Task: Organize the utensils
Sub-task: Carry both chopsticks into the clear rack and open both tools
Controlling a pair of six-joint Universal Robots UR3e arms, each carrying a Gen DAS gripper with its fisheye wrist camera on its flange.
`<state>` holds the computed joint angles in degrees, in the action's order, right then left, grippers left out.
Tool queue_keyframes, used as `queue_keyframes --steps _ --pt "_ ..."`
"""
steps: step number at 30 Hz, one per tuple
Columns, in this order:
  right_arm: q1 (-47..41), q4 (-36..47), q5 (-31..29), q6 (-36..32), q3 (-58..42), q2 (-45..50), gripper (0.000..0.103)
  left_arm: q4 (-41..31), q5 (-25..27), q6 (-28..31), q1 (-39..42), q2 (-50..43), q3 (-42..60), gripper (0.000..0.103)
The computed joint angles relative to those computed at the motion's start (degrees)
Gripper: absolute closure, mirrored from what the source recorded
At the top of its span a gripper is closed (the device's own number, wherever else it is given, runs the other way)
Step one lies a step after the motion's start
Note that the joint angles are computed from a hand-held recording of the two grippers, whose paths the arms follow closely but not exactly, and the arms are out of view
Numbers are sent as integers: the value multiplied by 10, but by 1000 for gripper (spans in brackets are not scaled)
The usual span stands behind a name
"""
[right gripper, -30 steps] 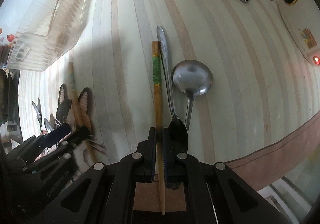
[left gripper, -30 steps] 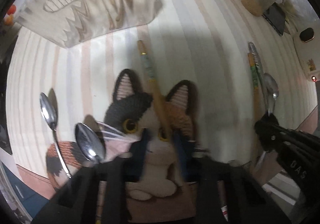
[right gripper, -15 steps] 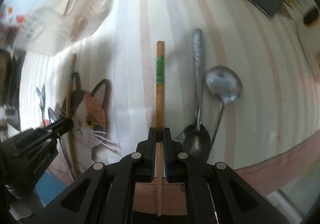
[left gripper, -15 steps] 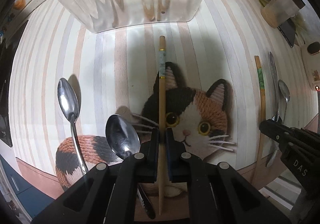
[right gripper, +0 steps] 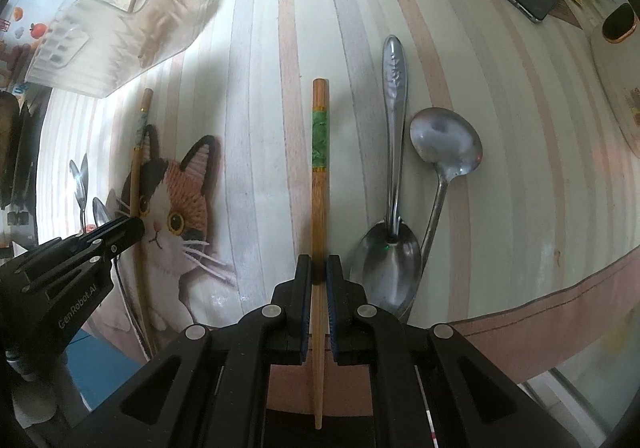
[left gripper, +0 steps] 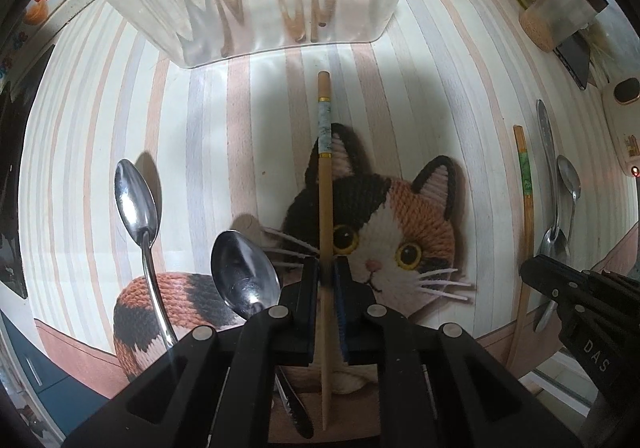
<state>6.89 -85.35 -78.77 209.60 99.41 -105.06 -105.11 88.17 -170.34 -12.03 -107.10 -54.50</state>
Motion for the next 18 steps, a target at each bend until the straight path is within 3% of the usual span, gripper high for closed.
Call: queue_keyframes --steps 12,18 --pt "-9 -2 -7 4 12 -24 96 16 -3 3 -3 14 -11 99" --pt "-16 13 -6 0 -21 -36 96 5 -6 12 2 23 37 99"
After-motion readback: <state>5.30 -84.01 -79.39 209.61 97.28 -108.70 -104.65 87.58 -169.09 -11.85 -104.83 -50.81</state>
